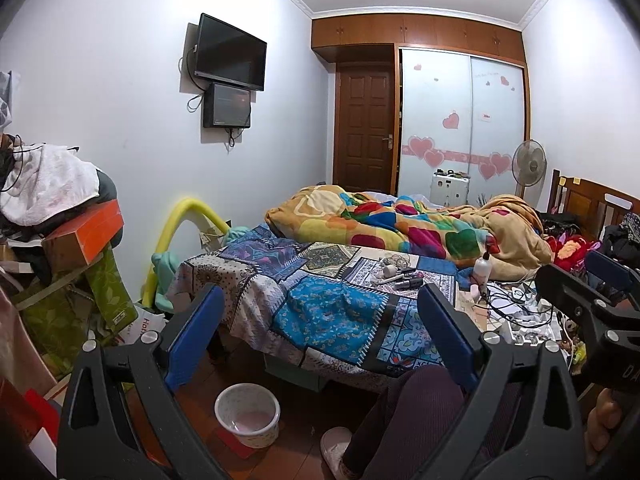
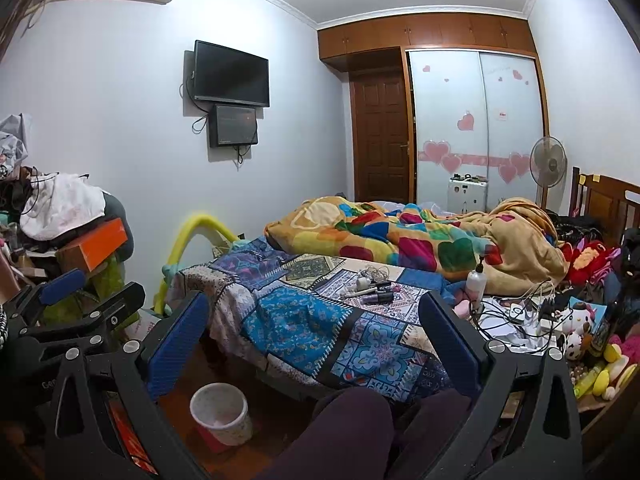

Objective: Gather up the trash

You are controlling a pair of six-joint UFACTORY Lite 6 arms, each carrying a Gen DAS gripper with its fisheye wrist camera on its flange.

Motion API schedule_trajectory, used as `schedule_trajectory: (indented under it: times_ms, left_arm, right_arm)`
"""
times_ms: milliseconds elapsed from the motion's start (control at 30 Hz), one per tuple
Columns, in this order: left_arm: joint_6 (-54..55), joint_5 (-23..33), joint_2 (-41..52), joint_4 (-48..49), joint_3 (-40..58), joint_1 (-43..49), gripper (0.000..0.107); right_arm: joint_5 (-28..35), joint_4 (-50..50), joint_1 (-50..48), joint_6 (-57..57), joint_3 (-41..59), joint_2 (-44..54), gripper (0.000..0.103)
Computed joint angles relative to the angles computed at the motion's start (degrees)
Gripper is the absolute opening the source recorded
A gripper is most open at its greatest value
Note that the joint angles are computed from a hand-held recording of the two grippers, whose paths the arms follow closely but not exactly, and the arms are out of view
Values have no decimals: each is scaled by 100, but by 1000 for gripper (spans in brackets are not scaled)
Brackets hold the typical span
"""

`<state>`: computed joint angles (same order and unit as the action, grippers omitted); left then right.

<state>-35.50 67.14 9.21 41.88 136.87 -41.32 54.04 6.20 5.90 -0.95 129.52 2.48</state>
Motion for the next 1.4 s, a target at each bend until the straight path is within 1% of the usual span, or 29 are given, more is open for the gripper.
schedule_trajectory:
  times_ms: [133,433,967,1133,1267,1400]
  left_arm:
    - [-29,-37,-66,-1,-93,25,98]
    - [51,32,22,-42,82,48,98]
    - [29,31,-19,3,38,28,98]
    - [38,53,1,6,75,26,98]
    - [94,148,110,-66,286,62,98]
    - [96,53,138,-219,247,179,98]
  right_arm:
    - [5,-19,14,13,22,13,103]
    - [4,-46,43,16,12,2,103]
    - [40,-192,175,128,81,38,103]
    - [87,-377,331,287,207,131,103]
    - [134,-383,357,305,271,196,103]
    - [191,-319,325,259,419,347,103]
